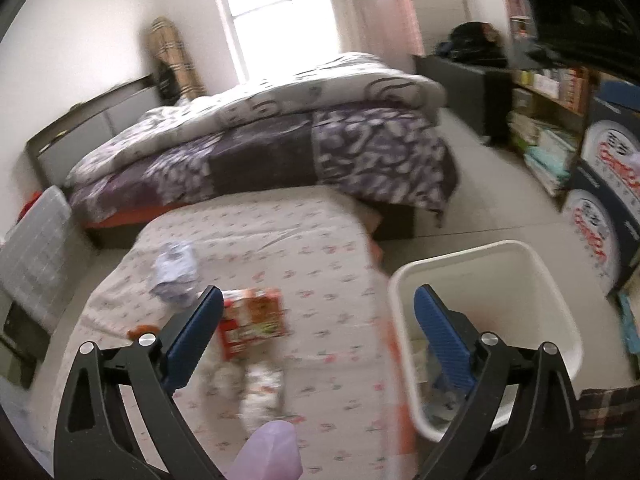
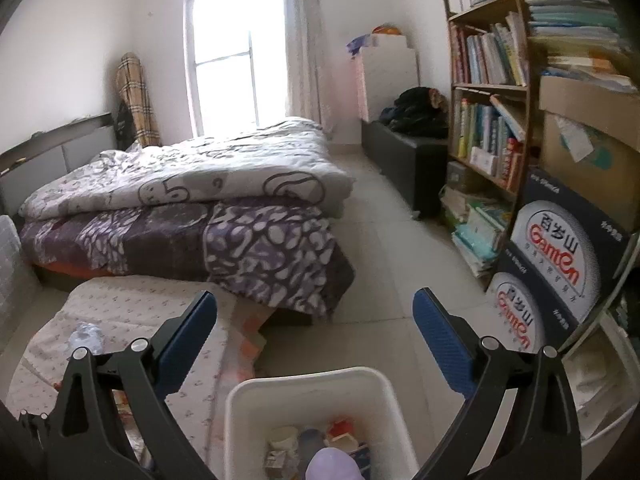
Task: Collect trash
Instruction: 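Grasp the orange toy with the left tool while the right tool reaches for the crumpled bag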
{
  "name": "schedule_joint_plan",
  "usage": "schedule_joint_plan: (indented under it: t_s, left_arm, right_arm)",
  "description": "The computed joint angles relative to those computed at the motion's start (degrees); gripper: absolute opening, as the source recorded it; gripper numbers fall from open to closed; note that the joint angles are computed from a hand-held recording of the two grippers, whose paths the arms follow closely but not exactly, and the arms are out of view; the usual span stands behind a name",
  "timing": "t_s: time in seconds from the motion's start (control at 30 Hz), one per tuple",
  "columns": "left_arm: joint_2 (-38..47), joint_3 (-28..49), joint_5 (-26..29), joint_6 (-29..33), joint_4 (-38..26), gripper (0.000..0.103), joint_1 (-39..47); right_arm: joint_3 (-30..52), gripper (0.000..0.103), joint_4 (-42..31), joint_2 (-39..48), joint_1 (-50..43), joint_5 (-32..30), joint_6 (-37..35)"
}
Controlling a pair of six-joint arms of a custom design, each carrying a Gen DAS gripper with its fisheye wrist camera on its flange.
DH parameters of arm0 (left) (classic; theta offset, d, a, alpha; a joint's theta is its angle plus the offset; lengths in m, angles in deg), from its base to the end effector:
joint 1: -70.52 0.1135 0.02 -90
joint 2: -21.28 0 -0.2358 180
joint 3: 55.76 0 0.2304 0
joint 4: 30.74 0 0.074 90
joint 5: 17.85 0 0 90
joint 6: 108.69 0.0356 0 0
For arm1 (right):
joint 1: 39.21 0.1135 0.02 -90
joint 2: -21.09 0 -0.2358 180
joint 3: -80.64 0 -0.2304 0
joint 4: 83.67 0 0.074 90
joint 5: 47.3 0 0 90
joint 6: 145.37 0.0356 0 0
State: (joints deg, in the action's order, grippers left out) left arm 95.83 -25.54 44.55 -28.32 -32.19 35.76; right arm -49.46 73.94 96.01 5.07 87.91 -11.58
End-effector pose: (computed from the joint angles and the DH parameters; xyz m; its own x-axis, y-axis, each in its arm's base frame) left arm 0.1701 -0.0980 0.1041 -0.6206 0.2502 -0.7431 0.1379 0.9678 0.2107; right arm 0.1855 0.1456 0.1708 -0.4829 0.2100 -0.8501 0.2579 0.9619 0.0911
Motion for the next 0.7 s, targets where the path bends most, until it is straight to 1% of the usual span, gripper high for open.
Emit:
schedule_joint_plan:
  t_s: [0.13, 0.2, 0.3, 0.33, 0.37, 0.43, 0.47, 0.53, 0.57, 0.63, 0.7]
  left_arm:
    - [-3.0, -1.5, 4.6, 4.3, 0.0, 0.093, 10.5]
    - [-3.4, -1.6, 7.8, 7.0, 0.0, 0.093, 17.2]
    - [-0.5, 0.2, 12.1, 10.5, 0.1, 0.094, 27.1]
    - [1.6, 1.8, 14.7, 11.5, -0.2, 0.093, 31.7]
    - [3.0, 2.9, 16.4, 11.9, -0.4, 0.094, 34.4]
    - [8.0, 6.9, 19.8, 12.2, -1.7, 0.093, 40.7]
    - [12.6, 10.8, 22.1, 11.6, -3.1, 0.093, 44.9]
    - [17.9, 15.6, 25.4, 10.7, -5.3, 0.093, 49.6]
    - [23.4, 20.8, 27.5, 10.1, -8.0, 0.093, 52.8]
    - [29.1, 26.1, 28.1, 8.5, -10.4, 0.093, 55.5]
    - [36.8, 33.0, 31.2, 5.7, -13.6, 0.093, 59.4]
  right_arm:
    - [4.6, 0.096, 0.7, 6.4, 1.9, -1.3, 0.9]
    - [7.3, 0.096, 0.9, 9.9, 3.2, -1.7, 1.3]
    - [11.7, 0.096, 1.1, 15.6, 5.0, -2.7, 1.4]
    - [13.5, 0.096, 1.1, 17.8, 5.6, -3.1, 1.5]
    - [15.2, 0.096, 0.9, 19.8, 6.0, -3.6, 1.5]
    - [18.1, 0.096, 0.5, 23.0, 6.5, -4.6, 1.4]
    - [20.0, 0.096, 0.2, 25.1, 6.7, -5.3, 1.2]
    - [23.8, 0.096, -0.9, 29.0, 7.3, -6.5, 0.6]
    - [25.1, 0.096, -1.4, 30.3, 7.3, -7.0, 0.4]
    - [29.0, 0.096, -2.6, 34.1, 7.5, -8.5, 0.0]
    - [32.0, 0.096, -3.7, 37.0, 7.5, -10.0, 0.0]
